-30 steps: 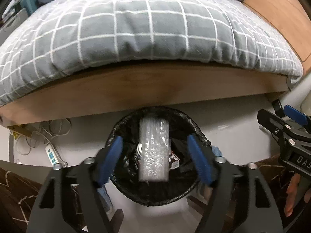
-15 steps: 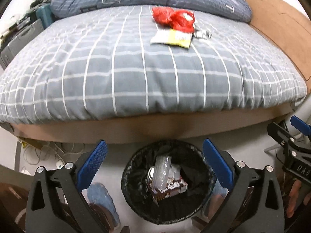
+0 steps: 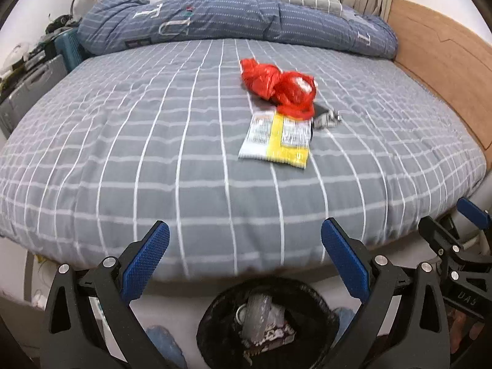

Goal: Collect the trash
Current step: 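Raise both tools from the bin toward the red bag and wrapper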

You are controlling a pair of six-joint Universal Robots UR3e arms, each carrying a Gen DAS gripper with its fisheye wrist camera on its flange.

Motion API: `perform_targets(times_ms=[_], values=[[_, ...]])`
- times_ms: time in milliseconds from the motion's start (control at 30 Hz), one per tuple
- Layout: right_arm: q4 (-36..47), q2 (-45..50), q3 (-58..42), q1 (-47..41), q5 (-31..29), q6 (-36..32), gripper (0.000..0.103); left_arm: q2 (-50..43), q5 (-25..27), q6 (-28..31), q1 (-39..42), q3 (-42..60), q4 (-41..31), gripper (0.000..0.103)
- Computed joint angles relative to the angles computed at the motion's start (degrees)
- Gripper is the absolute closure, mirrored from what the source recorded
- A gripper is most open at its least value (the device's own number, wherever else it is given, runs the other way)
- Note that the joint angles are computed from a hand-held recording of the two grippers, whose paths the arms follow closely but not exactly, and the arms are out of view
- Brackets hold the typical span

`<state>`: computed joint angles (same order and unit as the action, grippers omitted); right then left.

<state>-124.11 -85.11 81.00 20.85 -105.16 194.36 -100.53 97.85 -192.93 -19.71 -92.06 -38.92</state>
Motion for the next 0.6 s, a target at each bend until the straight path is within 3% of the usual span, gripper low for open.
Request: perform_targets(times_ms=[433,600], values=[[1.05,12.76,-15.84,-5.89,3.34,-3.78,0.008,-21.22,-4.9,3.84,1.94,27.99,-8.1,0.008],[3.0,18.42,-23.21,-7.45,4.48,-5.19,0.008,-30.27,-6.53,5.39,2.72,42.04,-15.04,0.016]])
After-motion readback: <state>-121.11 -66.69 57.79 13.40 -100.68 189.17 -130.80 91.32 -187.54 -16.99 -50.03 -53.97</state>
